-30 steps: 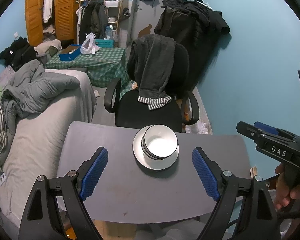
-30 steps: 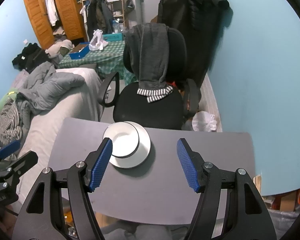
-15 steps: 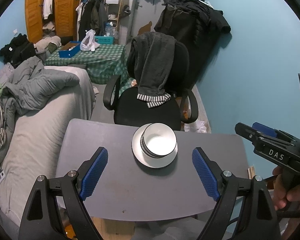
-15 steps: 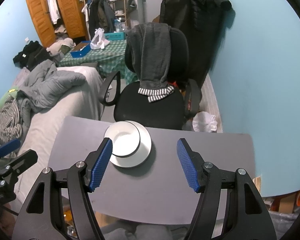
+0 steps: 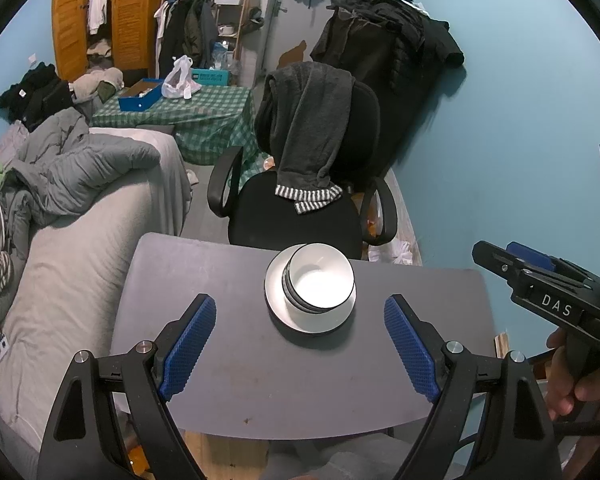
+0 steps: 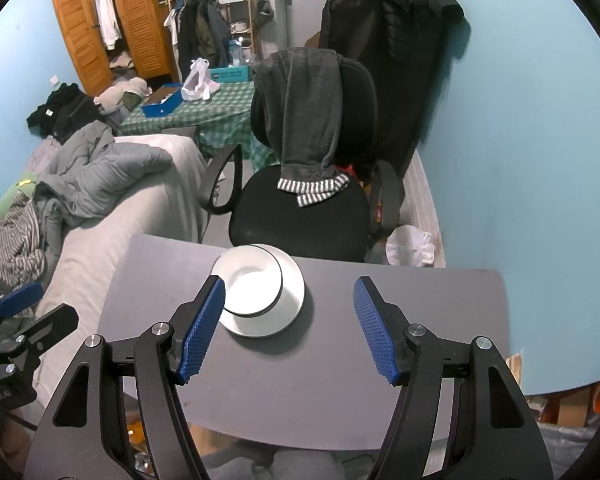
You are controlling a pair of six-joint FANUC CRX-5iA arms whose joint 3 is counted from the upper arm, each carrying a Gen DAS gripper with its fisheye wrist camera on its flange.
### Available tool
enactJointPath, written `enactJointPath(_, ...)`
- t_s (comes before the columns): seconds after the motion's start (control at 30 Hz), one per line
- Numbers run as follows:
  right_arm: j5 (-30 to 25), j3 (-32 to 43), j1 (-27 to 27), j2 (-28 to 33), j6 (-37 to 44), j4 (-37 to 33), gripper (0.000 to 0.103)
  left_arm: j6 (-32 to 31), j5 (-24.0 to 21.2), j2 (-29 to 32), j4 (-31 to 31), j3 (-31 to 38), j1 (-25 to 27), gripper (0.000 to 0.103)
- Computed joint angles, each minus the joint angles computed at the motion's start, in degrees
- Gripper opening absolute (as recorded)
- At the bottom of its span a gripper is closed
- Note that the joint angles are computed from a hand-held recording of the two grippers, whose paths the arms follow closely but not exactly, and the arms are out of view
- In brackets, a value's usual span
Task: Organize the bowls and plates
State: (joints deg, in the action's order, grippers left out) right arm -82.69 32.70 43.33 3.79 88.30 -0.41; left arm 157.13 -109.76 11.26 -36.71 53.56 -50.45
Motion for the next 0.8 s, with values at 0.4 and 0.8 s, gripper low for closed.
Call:
enactJointPath(0.4, -0.16, 0.25, -0.11, 0.15, 0.14, -0.14, 0.066, -0.68, 0.54, -0.57, 0.12, -1.10, -0.05, 0.087)
enactJointPath(0.8, -0.24, 0.40, -0.23, 0.24, 0.33, -0.21, 0.066, -1.01, 0.32, -0.32, 0.63, -0.71, 0.27, 0.087)
